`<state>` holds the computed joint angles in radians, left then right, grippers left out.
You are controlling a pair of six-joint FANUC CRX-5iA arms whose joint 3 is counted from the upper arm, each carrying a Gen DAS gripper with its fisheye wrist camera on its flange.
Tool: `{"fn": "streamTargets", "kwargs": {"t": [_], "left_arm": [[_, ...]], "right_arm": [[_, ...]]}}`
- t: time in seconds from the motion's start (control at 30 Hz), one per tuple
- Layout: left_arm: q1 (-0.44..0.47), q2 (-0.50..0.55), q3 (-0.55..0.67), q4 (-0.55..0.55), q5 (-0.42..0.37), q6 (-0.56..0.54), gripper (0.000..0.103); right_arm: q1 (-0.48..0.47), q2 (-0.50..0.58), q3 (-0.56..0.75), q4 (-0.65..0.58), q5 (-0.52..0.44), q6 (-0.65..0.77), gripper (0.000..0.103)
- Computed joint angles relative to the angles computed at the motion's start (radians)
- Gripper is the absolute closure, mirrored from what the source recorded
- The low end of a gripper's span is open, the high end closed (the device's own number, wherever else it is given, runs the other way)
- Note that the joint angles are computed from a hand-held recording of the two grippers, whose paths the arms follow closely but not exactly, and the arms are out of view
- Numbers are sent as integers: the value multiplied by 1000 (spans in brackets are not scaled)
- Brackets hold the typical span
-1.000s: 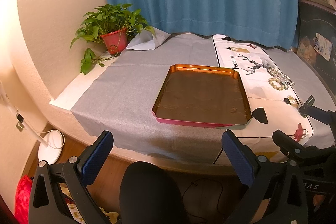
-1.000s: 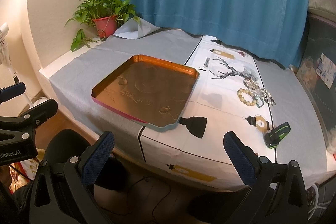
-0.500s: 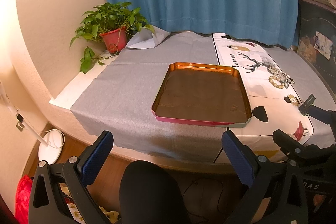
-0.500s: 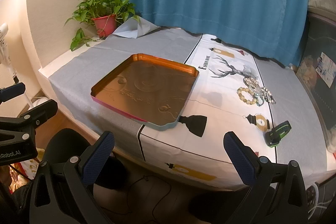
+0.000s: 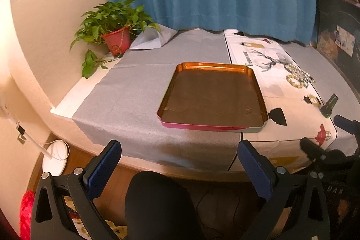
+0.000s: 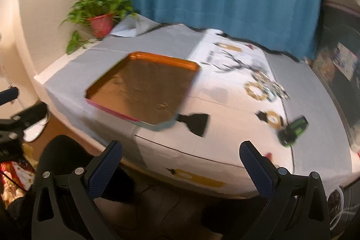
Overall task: Organize jewelry
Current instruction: 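Grasp the black-green smartwatch with the right tool while the left tool grasps the wooden bead bracelet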
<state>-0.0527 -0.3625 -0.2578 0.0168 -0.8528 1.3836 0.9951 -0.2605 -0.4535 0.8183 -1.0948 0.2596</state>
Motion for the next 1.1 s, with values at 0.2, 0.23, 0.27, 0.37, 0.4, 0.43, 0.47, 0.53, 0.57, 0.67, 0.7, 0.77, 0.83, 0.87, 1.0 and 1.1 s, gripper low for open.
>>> {"fn": "streamTargets", "kwargs": {"t": [0.2,0.23,0.27,0.37,0.4,0.43,0.47,0.53,0.57,0.67,0.7,0.77,0.83,0.87,1.0,1.1], "left_arm": [[-84,81,79,-47,-57,20,0],[-101,99,98,-54,-68,16,0],[-120,126,126,-62,-83,15,0],[-168,179,177,-69,-114,9,0],[-187,205,205,-79,-125,17,0],[-204,231,232,-83,-140,23,0],[-222,263,265,-81,-156,29,0],[-247,320,322,-70,-183,36,0],[-263,355,360,-75,-198,49,0],[-310,453,466,-85,-230,69,0],[-325,489,505,-85,-239,70,0],[-352,563,580,-72,-243,57,0],[-378,638,660,-70,-250,46,0],[-389,685,711,-63,-263,33,0],[-425,870,939,-67,-327,6,0],[-433,1015,1136,-56,-408,21,0]], "right_arm": [[-78,-67,-95,0,-61,-81,0],[-97,-77,-112,8,-73,-96,0],[-122,-85,-130,18,-82,-114,0],[-220,-105,-169,11,-56,-139,0],[-253,-106,-173,-10,-32,-129,0],[-302,-106,-169,-36,9,-94,0],[-341,-102,-166,-61,50,-61,0],[-401,-83,-162,-83,112,-9,0],[-427,-63,-154,-88,126,7,0],[-524,-14,-123,-152,208,60,0],[-551,0,-117,-160,236,59,0],[-577,14,-113,-161,252,57,0],[-588,31,-113,-132,242,41,0],[-590,40,-108,-130,235,42,0],[-607,57,-107,-98,198,-7,0],[-624,62,-109,-80,177,-68,0]]}}
